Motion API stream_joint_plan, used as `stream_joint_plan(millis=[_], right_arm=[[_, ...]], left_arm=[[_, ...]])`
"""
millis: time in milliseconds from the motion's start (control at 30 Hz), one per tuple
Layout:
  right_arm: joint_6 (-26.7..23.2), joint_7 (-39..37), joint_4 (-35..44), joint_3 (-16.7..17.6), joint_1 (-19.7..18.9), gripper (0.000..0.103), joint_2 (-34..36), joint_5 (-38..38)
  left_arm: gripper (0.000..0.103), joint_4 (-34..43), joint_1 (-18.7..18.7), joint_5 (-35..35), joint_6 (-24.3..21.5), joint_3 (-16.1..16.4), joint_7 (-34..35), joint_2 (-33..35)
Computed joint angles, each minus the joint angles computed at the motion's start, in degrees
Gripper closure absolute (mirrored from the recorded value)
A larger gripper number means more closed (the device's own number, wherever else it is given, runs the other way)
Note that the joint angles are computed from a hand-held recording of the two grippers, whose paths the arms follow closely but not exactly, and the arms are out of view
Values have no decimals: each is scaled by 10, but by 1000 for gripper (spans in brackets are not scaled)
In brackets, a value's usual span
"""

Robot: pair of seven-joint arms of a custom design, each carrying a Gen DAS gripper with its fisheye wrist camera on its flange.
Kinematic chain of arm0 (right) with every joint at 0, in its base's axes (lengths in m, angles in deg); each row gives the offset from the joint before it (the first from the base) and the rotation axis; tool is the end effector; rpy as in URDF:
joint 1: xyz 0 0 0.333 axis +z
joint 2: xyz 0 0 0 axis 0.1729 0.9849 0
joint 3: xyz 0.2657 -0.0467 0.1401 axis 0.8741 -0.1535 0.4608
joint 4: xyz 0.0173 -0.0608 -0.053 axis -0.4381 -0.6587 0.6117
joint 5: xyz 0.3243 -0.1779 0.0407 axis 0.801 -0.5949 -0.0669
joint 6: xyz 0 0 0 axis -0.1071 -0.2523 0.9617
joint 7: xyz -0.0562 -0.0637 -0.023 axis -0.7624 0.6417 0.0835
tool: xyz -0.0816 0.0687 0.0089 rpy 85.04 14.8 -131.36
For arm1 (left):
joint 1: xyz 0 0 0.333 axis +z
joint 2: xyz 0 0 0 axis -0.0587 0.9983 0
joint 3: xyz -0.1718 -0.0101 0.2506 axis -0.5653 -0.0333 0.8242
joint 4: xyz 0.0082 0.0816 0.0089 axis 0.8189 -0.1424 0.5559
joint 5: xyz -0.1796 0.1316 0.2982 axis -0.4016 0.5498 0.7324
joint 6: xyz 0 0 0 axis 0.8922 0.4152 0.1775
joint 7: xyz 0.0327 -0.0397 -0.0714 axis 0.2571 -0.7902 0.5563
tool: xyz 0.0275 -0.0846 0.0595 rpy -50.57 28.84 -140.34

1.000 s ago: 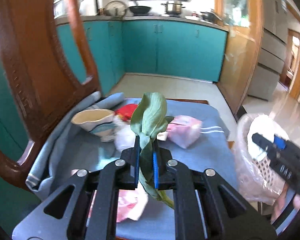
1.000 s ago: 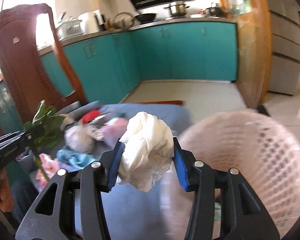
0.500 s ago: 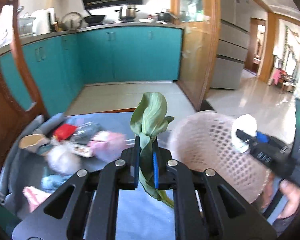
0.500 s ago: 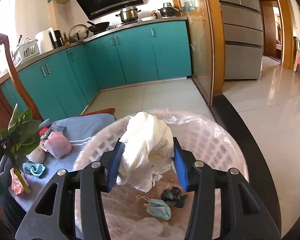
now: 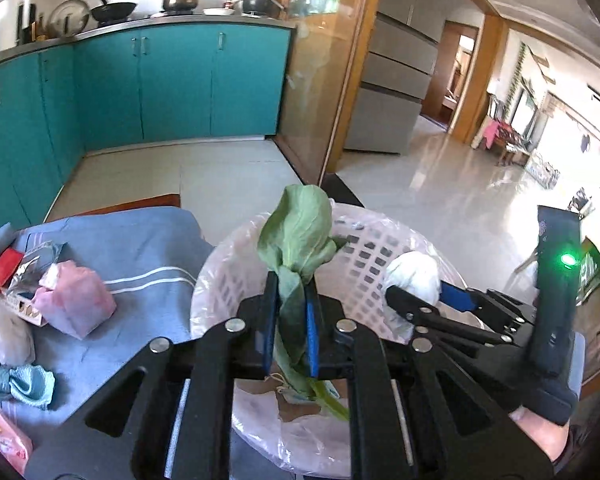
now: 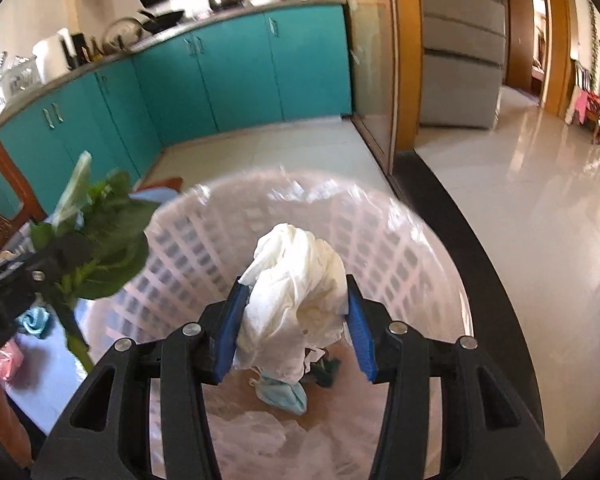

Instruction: Collect trash

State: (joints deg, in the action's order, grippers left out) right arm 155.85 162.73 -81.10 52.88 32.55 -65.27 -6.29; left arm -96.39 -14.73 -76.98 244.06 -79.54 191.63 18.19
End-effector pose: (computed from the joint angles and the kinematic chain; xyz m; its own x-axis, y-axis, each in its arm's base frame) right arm 0.4601 0.3101 0.4895 -0.0852 -0.9855 -0.1465 -0.7198 0.1625 -0.6748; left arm 0.4859 -0.0718 0.5439 -0.3317 -0.9333 0.1374 -0.6433 0.1173 -0.7566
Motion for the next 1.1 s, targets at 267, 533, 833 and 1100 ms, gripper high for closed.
stream_joint_plan(millis=[267,533,833,1100], right_arm=[[-16,54,-7,1,-7,24,-11,-11],[68,147,-5,10,-21,21,-17,-117],[175,127,110,18,29,13,81,-229],[52,-394,440,124,85,17,367,177]], left_arm=[[23,-37,-11,3,71,5,21,-24],[7,-173,108,128,184,-24,-58,-132],[5,-215,372,277,73,-54,-151,-184],[5,-218,350,298,19,50,-183,-211]])
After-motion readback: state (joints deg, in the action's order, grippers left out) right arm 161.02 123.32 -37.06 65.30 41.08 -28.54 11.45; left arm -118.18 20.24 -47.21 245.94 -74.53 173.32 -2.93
